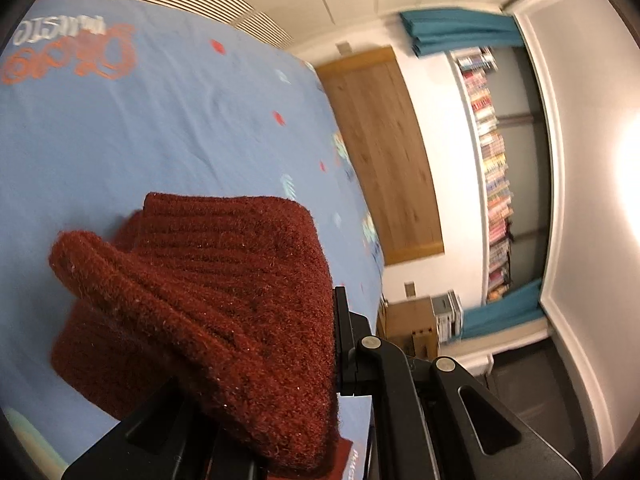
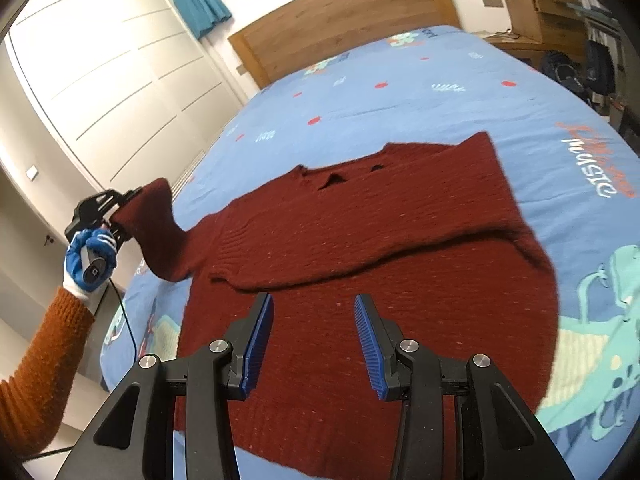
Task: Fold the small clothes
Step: 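Fold the held sleeve across the sweater body with the left gripper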
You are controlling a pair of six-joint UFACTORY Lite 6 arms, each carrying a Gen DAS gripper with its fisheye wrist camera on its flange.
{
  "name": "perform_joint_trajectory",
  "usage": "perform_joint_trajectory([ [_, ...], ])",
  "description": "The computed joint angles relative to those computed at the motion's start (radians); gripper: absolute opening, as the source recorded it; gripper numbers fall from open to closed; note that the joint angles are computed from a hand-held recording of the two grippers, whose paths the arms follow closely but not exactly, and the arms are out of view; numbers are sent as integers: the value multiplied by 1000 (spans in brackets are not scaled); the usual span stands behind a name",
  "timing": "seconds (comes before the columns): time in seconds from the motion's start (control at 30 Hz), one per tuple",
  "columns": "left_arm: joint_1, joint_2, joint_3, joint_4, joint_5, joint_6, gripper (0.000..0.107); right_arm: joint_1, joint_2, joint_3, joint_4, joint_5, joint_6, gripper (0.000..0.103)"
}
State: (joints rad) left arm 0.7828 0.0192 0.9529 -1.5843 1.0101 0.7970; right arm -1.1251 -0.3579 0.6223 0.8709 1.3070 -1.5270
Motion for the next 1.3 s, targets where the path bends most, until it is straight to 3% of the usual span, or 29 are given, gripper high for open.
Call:
perform_joint_trajectory([
  [0.33, -435, -108, -19, -84, -265, -62, 5, -202, 211, 157, -39, 78, -100, 44],
  [0.8, -917, 51, -9, -300, -515, 86, 5, -315, 396, 280, -77, 88, -143, 45],
  [1.13, -1174, 147, -22, -468, -676, 242, 5, -334, 460, 293, -100, 65, -153, 44],
  [1.3, -1278, 215, 48, -372, -813, 171, 5, -344, 499, 321, -103, 66, -158, 44],
])
